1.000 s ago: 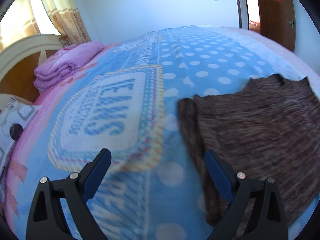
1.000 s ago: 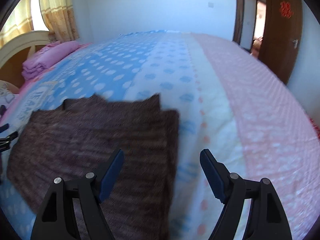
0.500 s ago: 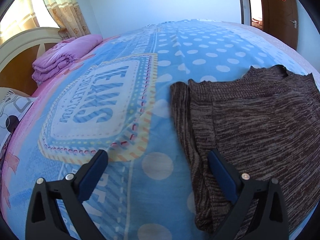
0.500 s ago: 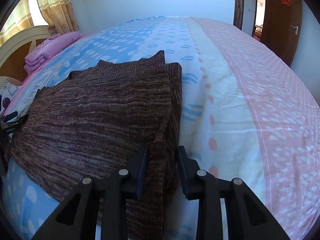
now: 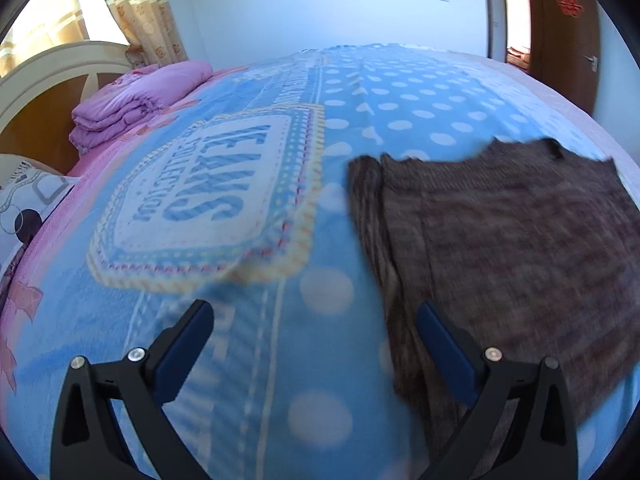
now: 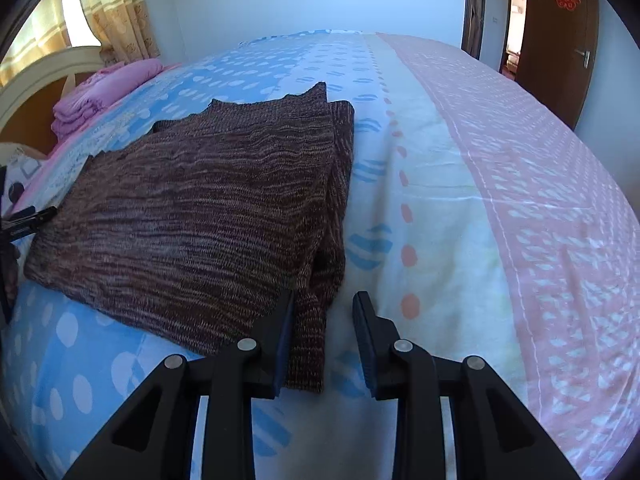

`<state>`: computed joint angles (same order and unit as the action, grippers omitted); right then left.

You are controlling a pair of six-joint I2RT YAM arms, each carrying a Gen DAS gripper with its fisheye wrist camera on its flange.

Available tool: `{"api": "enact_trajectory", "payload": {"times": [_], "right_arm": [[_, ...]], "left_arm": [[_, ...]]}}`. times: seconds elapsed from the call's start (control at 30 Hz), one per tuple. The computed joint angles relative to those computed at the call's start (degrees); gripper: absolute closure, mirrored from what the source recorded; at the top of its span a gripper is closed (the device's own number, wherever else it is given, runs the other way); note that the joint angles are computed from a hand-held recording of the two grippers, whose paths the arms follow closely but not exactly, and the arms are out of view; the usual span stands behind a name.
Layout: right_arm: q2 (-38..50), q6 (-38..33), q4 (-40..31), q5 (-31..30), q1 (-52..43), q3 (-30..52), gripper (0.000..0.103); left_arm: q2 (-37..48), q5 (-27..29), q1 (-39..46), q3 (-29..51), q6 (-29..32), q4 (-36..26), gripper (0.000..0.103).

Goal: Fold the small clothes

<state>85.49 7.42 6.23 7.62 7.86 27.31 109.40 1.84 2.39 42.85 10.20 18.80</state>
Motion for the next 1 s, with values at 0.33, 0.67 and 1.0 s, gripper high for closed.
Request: {"api": "enact_trajectory", "payload": {"times": [0.33, 0.67, 1.0], "right_arm": [[0.31, 0.90, 4.36, 4.22, 2.10, -2.54, 0.073], [-2.04, 3.71, 4.61, 8.28, 5.29, -5.33, 0.073], [-3.70, 4.56, 5.47, 9.27, 6.47, -7.43, 0.072]], "left_arm": [[-2.92, 3.09, 1.68, -6.09, 3.79, 0.73, 0.000], [-1.44, 4.91, 2.47, -4.35, 3.03, -1.41, 0.000], [-2.33, 4.98, 2.84, -5.59, 3.02, -0.88, 0.000]]}}
